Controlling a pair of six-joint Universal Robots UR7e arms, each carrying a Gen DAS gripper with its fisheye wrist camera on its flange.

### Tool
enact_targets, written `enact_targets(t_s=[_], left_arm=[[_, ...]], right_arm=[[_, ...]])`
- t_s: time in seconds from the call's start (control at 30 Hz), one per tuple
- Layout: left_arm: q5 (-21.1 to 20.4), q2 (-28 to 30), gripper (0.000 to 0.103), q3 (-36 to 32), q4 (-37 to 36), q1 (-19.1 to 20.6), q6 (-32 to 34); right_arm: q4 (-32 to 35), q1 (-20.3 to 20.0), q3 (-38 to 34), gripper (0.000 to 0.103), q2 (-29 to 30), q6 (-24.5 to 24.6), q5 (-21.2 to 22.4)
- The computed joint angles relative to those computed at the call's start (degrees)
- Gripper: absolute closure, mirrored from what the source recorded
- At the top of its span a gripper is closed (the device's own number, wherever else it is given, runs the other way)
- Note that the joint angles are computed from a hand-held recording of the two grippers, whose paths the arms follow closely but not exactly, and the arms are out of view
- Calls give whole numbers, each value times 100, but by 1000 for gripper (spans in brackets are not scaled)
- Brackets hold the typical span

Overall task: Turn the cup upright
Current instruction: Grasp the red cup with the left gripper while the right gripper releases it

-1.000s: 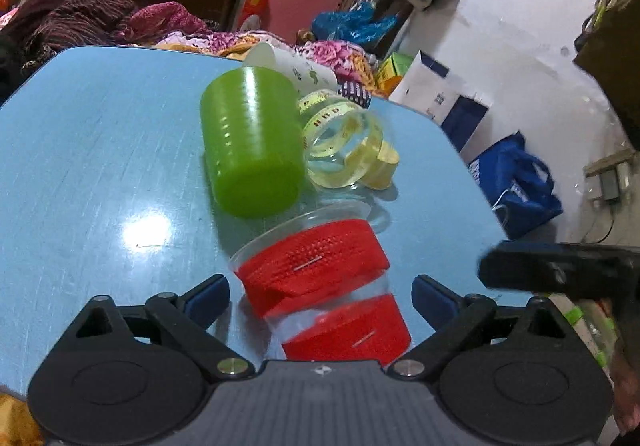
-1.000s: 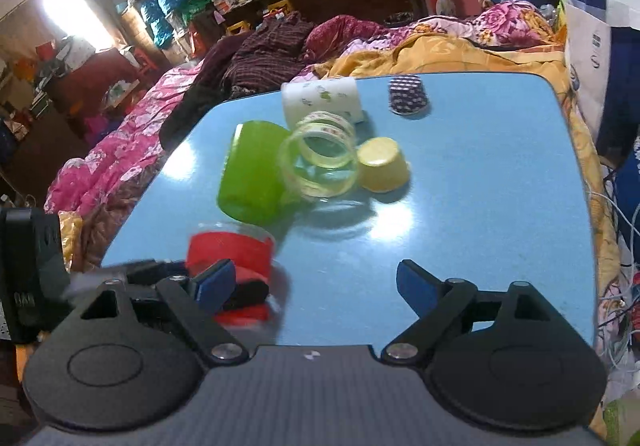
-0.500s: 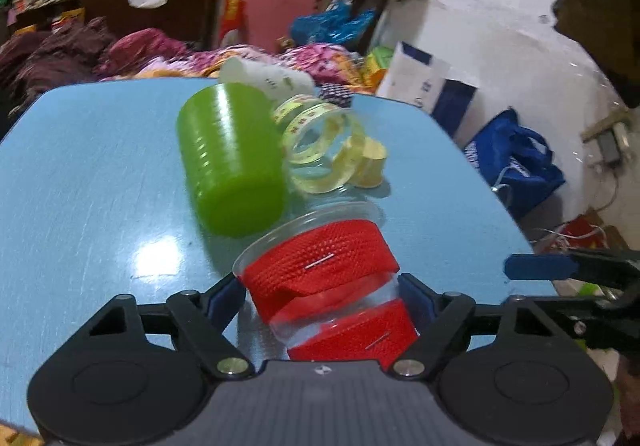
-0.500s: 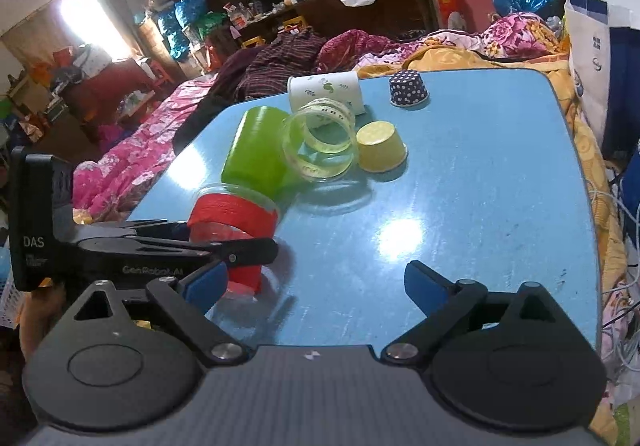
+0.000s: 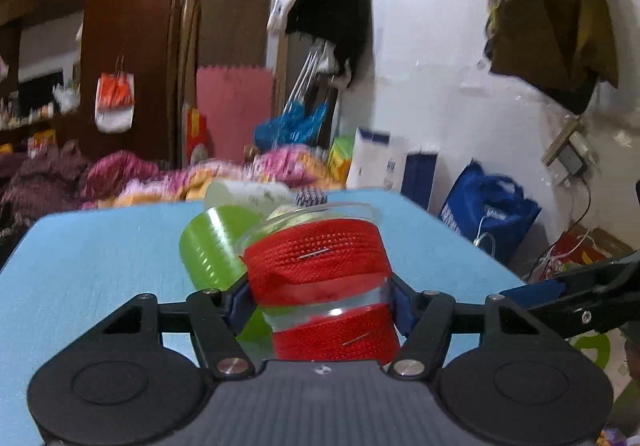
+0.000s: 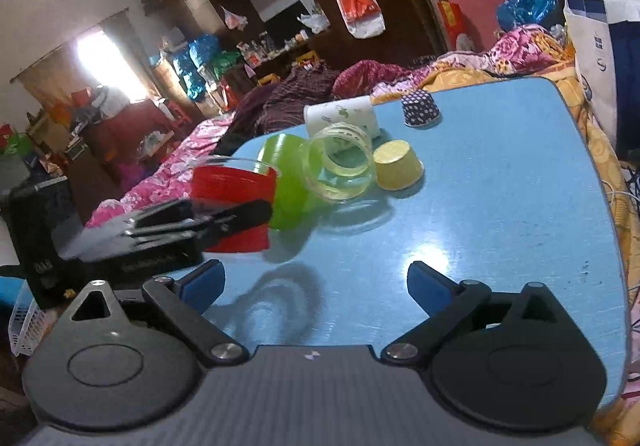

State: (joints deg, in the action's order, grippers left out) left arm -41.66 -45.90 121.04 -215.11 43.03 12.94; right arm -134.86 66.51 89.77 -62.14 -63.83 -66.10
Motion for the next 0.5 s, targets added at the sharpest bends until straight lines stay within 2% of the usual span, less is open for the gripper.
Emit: enact_targets(t_s=[0.17, 0.5], left_arm=[[-374, 663, 34, -52, -1855, 100, 1198], [-905, 1653, 34, -184, -4252, 237, 2878]], right_arm=[[-315, -103, 318, 3, -96, -140, 348], [-877, -281, 610, 3, -93, -23, 707]])
